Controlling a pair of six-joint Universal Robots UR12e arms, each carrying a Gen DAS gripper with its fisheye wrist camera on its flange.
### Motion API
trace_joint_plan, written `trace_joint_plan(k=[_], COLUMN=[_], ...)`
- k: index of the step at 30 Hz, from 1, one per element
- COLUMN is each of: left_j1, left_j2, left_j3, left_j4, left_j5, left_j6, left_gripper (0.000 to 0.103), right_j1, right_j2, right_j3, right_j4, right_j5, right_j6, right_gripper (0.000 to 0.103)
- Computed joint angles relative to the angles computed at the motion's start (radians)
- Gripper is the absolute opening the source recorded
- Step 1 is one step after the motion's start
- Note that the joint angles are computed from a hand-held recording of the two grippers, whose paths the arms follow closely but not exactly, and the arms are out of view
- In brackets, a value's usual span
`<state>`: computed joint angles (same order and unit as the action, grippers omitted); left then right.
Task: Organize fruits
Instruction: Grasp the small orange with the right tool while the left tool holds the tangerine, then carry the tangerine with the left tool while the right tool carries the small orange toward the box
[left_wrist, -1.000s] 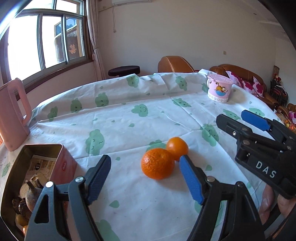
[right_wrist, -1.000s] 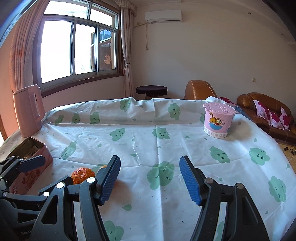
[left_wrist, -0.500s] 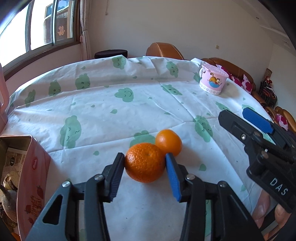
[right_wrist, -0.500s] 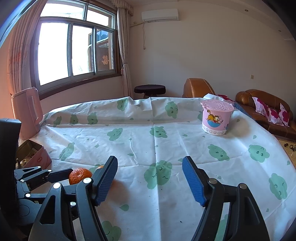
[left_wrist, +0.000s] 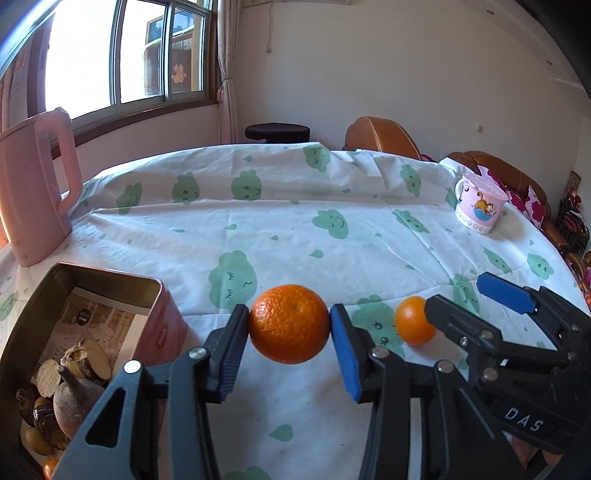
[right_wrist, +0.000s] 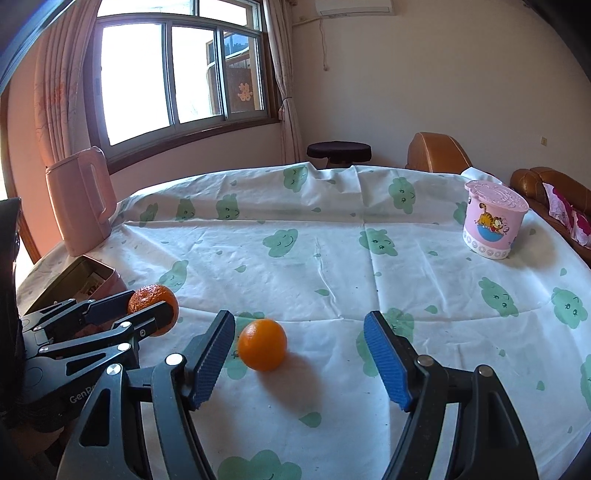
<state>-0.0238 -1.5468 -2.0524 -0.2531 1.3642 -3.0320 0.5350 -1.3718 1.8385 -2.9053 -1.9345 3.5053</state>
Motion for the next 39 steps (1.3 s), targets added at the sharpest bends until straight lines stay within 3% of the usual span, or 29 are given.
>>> trace_joint_plan(k=[7,11,20,39], left_j1=[0.006,0.005,0.005,-0.002], left_j2=[0.002,0.003,0.007,0.014], left_j3=[-0.006,-0.009,-0.020,-0.048], left_j4=[0.024,0.034,0.075,0.184], left_j5=[0.015,0.021,0.028,0.055], left_j6=[-0.033,-0.038,-0.045,-0.045], left_gripper=[0.047,0.047,0.047,0.047], right_j1=[-0.008,-0.017,-0.018,0.009], right_j2=[0.024,0.026,0.021,0.016], right_j3=[-0.051,-0.059,-0.047,-0.014], right_j4=[0.140,0.179,0.143,-0.021], right_j5=[0.070,0.108,0.117,0.031], right_j6=[-0.034,-0.037,-0.037,-0.074], right_gripper=[0.058,0.038,0.037,0.037])
